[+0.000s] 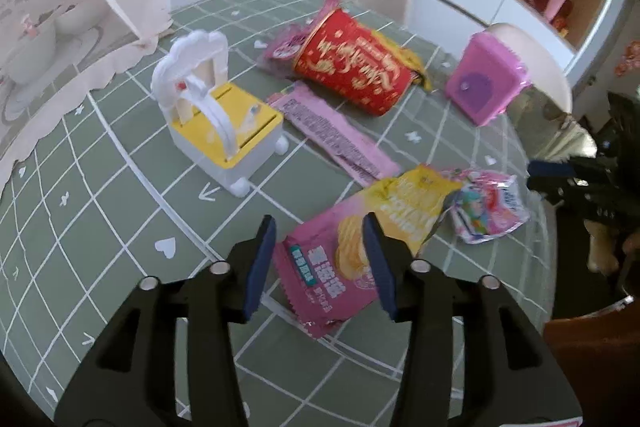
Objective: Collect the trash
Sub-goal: 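Grasp the pink snack bag with the left gripper while the right grasps the colourful HOLA wrapper, then carry both wrappers over the bin and open the left gripper to drop the pink bag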
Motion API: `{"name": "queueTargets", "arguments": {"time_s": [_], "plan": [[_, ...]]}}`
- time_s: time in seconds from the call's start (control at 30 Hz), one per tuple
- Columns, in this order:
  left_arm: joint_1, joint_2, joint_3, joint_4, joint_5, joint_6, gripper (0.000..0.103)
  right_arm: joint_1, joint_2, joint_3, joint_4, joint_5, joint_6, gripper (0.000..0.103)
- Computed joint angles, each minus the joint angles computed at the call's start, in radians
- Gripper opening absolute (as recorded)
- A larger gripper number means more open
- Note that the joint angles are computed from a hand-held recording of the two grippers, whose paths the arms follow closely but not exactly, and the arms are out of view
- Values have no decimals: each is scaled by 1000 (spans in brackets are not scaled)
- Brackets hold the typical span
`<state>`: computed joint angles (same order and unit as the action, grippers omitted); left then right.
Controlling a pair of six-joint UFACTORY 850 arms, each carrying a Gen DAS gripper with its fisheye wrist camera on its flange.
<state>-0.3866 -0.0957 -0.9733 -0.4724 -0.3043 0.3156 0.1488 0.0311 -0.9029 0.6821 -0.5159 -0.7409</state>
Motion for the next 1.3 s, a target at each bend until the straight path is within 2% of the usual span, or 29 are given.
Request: {"name": "queueTargets", "arguments": {"time_s": [0.1, 0.2, 0.37, 0.47, 0.63, 0.7, 0.8, 1.03, 1.07, 1.13, 1.2, 1.23, 1.3], "plan": [[12, 12, 2, -84, -15, 92, 47, 30, -46, -54, -46, -25, -14, 30], [17, 14, 1, -68, -19, 64, 47, 57, -96, -89, -38, -28, -100, 30], [33, 28, 11, -103, -32, 97, 47, 95, -157, -121, -153, -43, -94, 30], [42, 28, 17, -133, -39, 114, 47, 99, -135, -90, -142, -12, -142, 31], [41, 18, 19, -171, -49, 142, 47, 109, -115, -72, -193, 1, -39, 30], [36, 14, 17, -165, -51, 142, 47, 125, -97, -55, -274, 38, 99, 15], [35, 8, 13, -167, -54, 148, 47, 105, -54, -23, -210, 49, 137, 7], [27, -21, -7, -156, -61, 118, 47, 25, -4, -16, -93, 32, 202, 6], [24, -26, -11, -159, -69, 122, 45, 19, 0, -14, -98, 35, 221, 6], [8, -32, -20, -119, -76, 98, 27, 24, 11, -2, -124, 45, 261, 6], [-13, -40, -30, -44, -83, 51, 22, 24, 16, 7, -136, 45, 281, 6], [-23, -35, -29, -36, -76, 57, 16, 23, 19, 11, -146, 45, 290, 6], [-38, -23, -28, -9, -63, 40, 12, 27, 28, 22, -188, 52, 338, 6]]}}
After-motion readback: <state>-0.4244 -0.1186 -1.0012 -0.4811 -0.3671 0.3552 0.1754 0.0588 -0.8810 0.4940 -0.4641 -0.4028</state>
